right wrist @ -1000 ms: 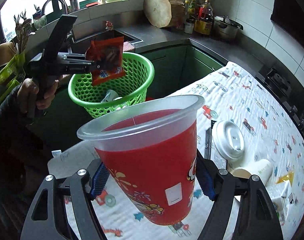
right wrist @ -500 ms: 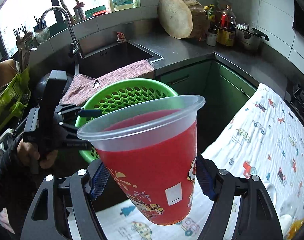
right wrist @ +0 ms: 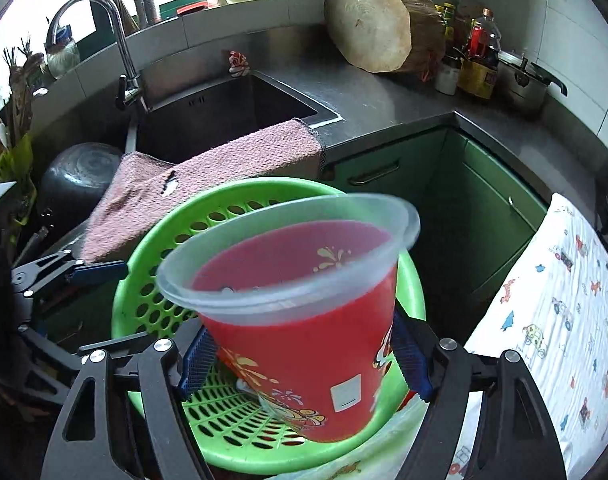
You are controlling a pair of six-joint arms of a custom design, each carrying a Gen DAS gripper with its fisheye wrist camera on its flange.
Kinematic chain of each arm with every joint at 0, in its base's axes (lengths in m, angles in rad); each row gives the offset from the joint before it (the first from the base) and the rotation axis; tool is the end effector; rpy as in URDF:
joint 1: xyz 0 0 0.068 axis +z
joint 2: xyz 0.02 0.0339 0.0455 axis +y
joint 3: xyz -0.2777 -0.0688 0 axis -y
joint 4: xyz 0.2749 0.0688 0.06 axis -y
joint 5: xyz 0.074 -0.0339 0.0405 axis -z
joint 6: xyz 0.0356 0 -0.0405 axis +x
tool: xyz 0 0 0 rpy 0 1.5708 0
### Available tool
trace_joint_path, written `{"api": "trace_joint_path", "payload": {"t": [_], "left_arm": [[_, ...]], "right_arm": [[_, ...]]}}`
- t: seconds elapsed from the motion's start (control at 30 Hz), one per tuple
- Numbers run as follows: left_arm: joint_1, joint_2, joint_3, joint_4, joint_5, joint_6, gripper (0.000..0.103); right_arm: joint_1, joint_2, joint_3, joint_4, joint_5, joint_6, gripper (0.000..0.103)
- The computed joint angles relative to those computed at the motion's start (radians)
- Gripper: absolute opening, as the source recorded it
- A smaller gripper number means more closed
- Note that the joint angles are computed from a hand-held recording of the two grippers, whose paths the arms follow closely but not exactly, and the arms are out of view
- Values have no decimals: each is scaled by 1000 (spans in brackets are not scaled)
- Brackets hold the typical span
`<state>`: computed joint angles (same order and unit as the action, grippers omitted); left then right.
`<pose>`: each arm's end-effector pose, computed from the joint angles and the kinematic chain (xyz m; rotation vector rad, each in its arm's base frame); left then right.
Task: Collect trash
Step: 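Open the right tool to drop the red cup into the basket, then move both tools back over the table toward the remaining items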
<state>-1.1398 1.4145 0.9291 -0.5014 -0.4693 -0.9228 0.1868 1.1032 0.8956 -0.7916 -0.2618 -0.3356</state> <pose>0.1426 -0.2715 0.2244 0.0896 2.4350 -0.3283 0.2290 0.0527 0.2723 -0.7509 2.4286 0.2780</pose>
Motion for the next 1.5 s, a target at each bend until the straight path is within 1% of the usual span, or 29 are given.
{"api": "trace_joint_path", "payload": {"t": [0.1, 0.13, 0.17, 0.27, 0.37, 0.43, 0.57, 0.63, 0.7, 0.8, 0.9, 1.0, 1.07, 1.13, 1.2, 1.27, 1.37, 1.43, 1.5], "left_arm": [[-6, 0, -10, 5, -1, -9, 84], [-8, 2, -12, 5, 0, -11, 84], [-10, 4, -13, 4, 0, -14, 84], [-12, 1, -18, 0, -2, -18, 84], [-14, -7, -23, 2, -3, -21, 84], [-20, -8, -19, -1, -9, -25, 84], [-37, 6, 5, -7, -21, -25, 84], [-44, 21, 24, -6, -18, -23, 84], [-52, 42, 50, -9, -17, -18, 84], [-71, 83, 101, -13, -21, -3, 84], [-92, 134, 163, -13, -21, 14, 86], [-110, 200, 240, -13, -16, 39, 86], [-120, 245, 296, -13, -8, 61, 86], [-131, 297, 361, -15, 2, 83, 86], [-141, 354, 434, -21, 10, 107, 86], [-151, 407, 503, -31, 22, 127, 86], [-166, 482, 607, -49, 37, 152, 86], [-173, 533, 679, -62, 50, 169, 86], [-179, 577, 743, -79, 59, 186, 86]], "right_arm": [[49, 14, -24, 57, 66, 15, 84], [55, 9, -31, 67, 73, 21, 85], [56, 8, -34, 65, 58, 26, 87], [56, -28, -42, 47, 38, 20, 88], [47, -96, -55, 14, 41, 0, 89], [4, -142, -58, -26, 2, -16, 89], [-136, -230, -57, -122, -84, -84, 90], [-243, -268, -54, -182, -141, -155, 91], [-378, -299, -48, -250, -200, -256, 91], [-637, -302, -26, -368, -298, -468, 91], [-948, -241, 16, -496, -396, -739, 92], [-1240, -114, 89, -604, -458, -991, 92], [-1400, -17, 150, -651, -480, -1117, 92], [-1520, 76, 217, -665, -497, -1186, 92], [-1610, 165, 289, -659, -509, -1207, 92], [-1673, 253, 362, -645, -520, -1193, 92], [-1739, 380, 472, -623, -533, -1128, 92], [-1767, 447, 521, -583, -536, -1060, 92], [-1778, 509, 562, -571, -524, -998, 92]]}}
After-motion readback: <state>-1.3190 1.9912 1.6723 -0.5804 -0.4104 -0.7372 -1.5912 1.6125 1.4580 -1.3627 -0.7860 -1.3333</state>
